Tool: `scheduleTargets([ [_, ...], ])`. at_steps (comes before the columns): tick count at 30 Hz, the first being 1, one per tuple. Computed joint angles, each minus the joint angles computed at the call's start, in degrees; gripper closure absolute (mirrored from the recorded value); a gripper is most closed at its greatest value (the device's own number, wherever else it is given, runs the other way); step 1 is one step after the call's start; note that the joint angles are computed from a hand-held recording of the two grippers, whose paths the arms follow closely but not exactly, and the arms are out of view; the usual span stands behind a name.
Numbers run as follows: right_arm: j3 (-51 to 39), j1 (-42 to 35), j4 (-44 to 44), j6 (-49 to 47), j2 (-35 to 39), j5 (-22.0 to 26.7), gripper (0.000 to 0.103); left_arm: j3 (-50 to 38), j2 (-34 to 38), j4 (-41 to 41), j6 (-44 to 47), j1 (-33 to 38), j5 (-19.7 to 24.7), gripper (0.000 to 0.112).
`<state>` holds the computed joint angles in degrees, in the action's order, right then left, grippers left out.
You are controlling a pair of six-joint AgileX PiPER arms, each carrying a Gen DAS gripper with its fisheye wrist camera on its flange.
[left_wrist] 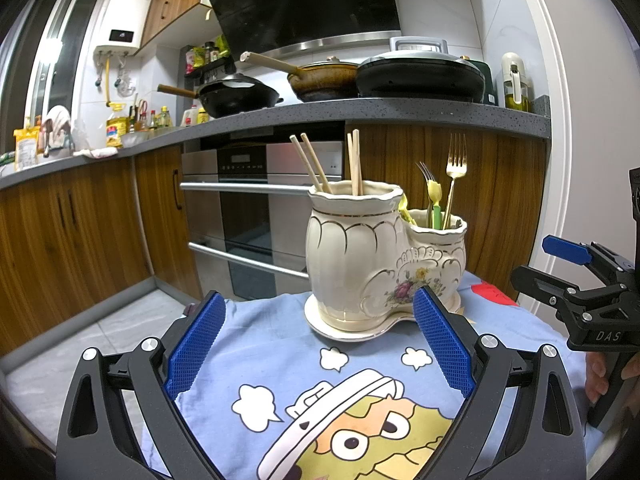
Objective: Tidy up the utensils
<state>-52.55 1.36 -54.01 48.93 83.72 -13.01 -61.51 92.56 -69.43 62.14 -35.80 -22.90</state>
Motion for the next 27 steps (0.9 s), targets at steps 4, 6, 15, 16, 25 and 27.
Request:
scheduleTargets([
  [4,-0.04,-0.01,-0.04,0.05,0.03,0.00,0.006,0.00,0.00,0.00,0.00,0.00,0.00,0.018],
  [6,-0.06,0.00,-0.17,0.15,0.04,0.02,0.006,-0.02,-0.01,-0.06,0.06,0.02,0.03,0.018],
  [15,-0.07,0.02,-0.22,0.24,0.04,0.06,0.006,-0.06,0.00,-0.15,0.15,0.04,0.09,0.018],
  [16,-0.04,0.04,-0.09,0.10,0.02,0.05,0.006,-0.05,0.00,-0.14,0.10,0.01,0.03,0.018],
  [25,-0.06,0.03,-0.09,0.13,0.04,0.04,0.006,-0.01,0.02,-0.08,0.02,0.08,0.08,0.017],
  [27,-0.07,0.01,-0.29,0.32,0.03,0.06,0.006,-0.02,0.01,-0.14,0.08,0.10,0.12,0.017],
])
